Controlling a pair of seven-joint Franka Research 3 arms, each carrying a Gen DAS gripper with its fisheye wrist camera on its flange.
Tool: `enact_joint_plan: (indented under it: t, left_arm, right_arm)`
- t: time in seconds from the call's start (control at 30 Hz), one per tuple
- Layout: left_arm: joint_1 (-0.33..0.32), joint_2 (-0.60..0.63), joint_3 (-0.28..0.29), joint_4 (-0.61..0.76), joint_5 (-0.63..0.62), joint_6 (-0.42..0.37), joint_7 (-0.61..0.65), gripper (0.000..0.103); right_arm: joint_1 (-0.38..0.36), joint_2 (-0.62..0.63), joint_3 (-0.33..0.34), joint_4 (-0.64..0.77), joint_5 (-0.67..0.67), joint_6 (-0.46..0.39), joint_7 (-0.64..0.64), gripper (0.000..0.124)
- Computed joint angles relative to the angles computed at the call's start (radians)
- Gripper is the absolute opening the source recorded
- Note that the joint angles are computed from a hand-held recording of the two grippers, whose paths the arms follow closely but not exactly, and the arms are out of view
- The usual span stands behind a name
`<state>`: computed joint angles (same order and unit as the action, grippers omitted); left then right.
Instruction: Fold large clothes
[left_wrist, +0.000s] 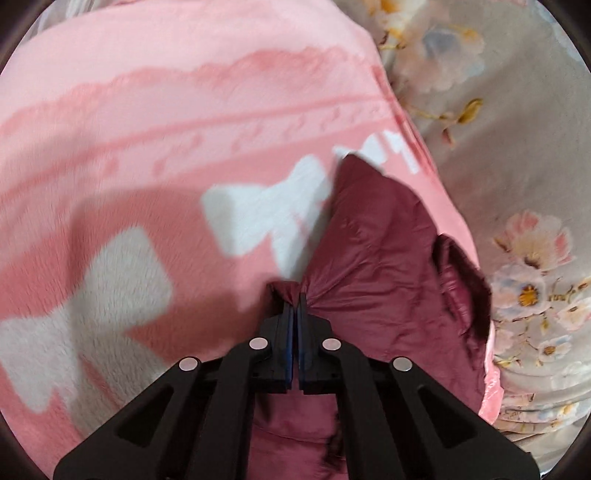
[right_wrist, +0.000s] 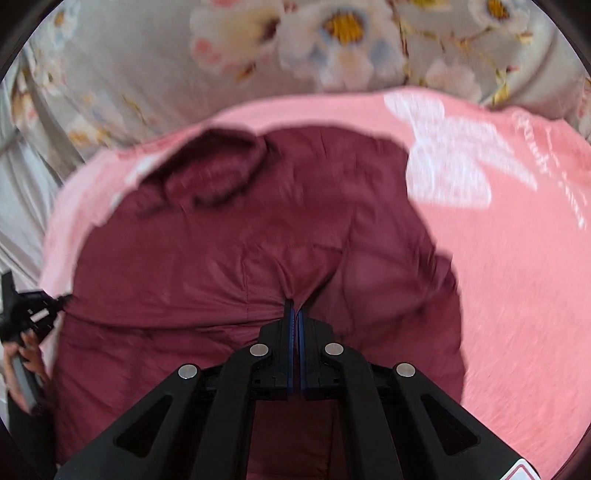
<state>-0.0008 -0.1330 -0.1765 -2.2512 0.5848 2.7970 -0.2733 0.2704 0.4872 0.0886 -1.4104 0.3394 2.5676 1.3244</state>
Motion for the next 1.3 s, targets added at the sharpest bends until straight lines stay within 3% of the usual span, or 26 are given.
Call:
enact_joint_plan:
  t: [0.13,0.3,0.57,0.63,0.73,0.8,0.93,1.0,1.13,1.3]
  left_arm:
    - [0.016,0.003,-0.009,-0.014,0.083,0.027,-0.041,0.0]
    - [0.013,0.028,-0.023,0.024,0.224,-0.031,-0.068,0.0]
    - [-0.035,0.042,-0.001,0.067,0.192,-0.117,0.034,0.002]
    - [-0.057,0.018,-0.001,0.069,0.107,-0.172,0.145,0.003]
    - [-0.09,-0.062,-0.03,0.063,0.029,-0.31,0.237,0.007]
    - [-0.097,-0.086,-0.049,0.074,0.037,-0.345,0.244,0.007]
    - [-0.111,-0.026,-0.062,0.192,0.049,-0.335,0.287,0.007]
    - [-0.126,0.068,-0.061,0.305,0.036,-0.337,0.35,0.008]
    - [-0.169,0.225,-0.041,0.448,0.0,-0.355,0.409,0.008]
    - [-0.209,0.273,-0.007,0.439,0.01,-0.338,0.387,0.007]
  right_arm:
    - [-0.012,0.011,0.014,-0.039,0.031,0.018,-0.016,0.001]
    - [-0.024,0.011,0.031,-0.066,0.077,0.058,-0.041,0.0]
    - [-0.041,0.003,0.038,-0.07,0.133,0.04,-0.04,0.003]
    - [-0.011,-0.053,-0.002,-0.138,0.099,0.086,0.037,0.021]
    - [0.061,-0.16,-0.075,-0.275,-0.05,0.205,0.158,0.022]
    - [0.091,-0.209,-0.092,-0.328,-0.146,0.258,0.207,0.022]
    - [0.052,-0.202,0.025,-0.251,-0.042,0.198,0.081,0.021]
    - [0.061,-0.168,0.056,-0.188,-0.01,0.16,0.034,0.02]
    - [0.113,-0.074,0.059,-0.06,-0.025,0.066,0.016,0.015]
    - [0.153,0.003,0.034,-0.002,-0.067,-0.001,0.05,0.014]
